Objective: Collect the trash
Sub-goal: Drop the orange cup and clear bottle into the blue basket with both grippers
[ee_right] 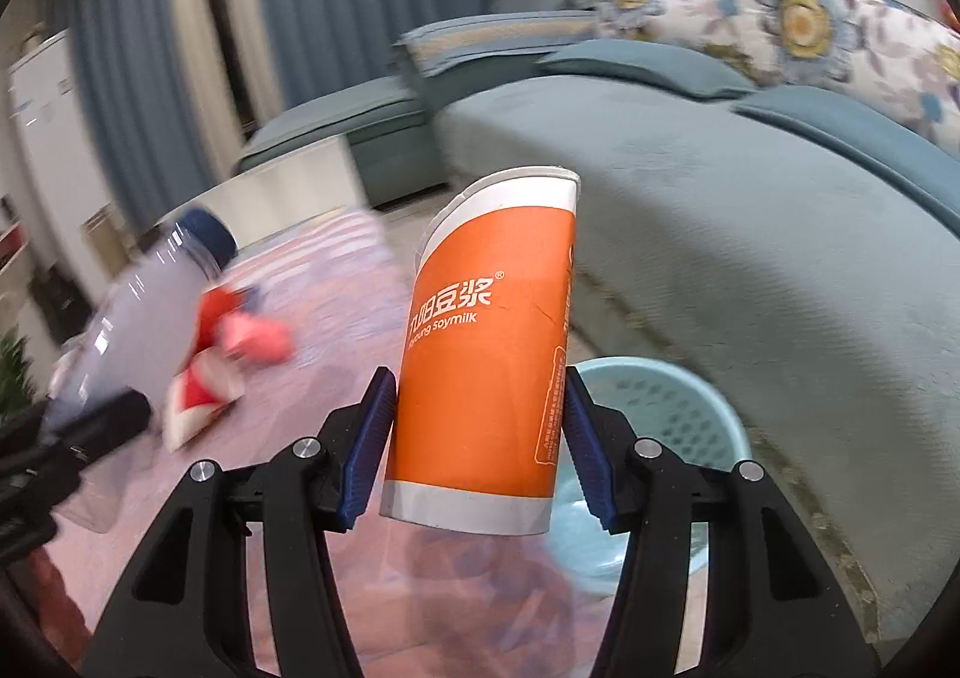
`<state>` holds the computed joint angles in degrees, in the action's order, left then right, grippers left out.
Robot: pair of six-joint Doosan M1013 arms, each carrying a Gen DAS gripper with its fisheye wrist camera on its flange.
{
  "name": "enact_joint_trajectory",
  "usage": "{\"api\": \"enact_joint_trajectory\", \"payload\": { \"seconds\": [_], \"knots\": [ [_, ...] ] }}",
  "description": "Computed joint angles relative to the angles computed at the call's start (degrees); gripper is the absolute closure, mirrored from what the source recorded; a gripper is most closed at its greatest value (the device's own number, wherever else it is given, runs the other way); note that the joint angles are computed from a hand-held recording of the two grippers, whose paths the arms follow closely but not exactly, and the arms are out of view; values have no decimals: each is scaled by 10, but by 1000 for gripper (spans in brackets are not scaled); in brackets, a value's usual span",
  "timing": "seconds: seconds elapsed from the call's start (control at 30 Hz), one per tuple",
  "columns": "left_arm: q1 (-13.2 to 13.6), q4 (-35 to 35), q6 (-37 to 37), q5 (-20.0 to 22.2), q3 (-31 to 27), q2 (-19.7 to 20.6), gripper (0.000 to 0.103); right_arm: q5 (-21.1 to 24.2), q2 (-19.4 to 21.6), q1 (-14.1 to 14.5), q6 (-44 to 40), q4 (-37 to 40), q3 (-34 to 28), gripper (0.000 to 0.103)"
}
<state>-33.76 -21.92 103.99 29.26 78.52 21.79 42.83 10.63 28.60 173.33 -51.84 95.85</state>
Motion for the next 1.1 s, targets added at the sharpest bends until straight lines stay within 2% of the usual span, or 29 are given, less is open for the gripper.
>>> {"api": "enact_joint_trajectory", "payload": {
  "seconds": [0.1, 0.13, 0.4, 0.53, 0.67, 0.73, 0.8, 1.0, 1.1],
  "knots": [
    [-10, -82, 63, 13, -29, 29, 50, 15, 2, -20, 23, 11, 10, 51],
    [-14, -89, 67, 17, -37, 38, 50, 17, 1, -28, 27, 24, 15, 51],
    [-35, -44, 17, 110, -118, 118, 50, 35, 16, -84, 20, 151, 39, 51],
    [-36, -44, 10, 142, -143, 140, 49, 37, 20, -99, 16, 175, 39, 49],
    [-33, -54, 24, 125, -129, 133, 41, 25, 20, -107, 23, 194, 42, 47],
    [-31, -65, 36, 116, -118, 124, 41, 35, 22, -110, 18, 191, 36, 47],
    [-29, -68, 42, 108, -110, 118, 40, 26, 19, -109, 19, 187, 38, 47],
    [-16, -91, 64, 86, -79, 93, 40, 30, 12, -82, 34, 125, 31, 47],
    [-4, -110, 71, 60, -52, 70, 40, 33, 11, -55, 34, 73, 17, 47]
  ]
}}
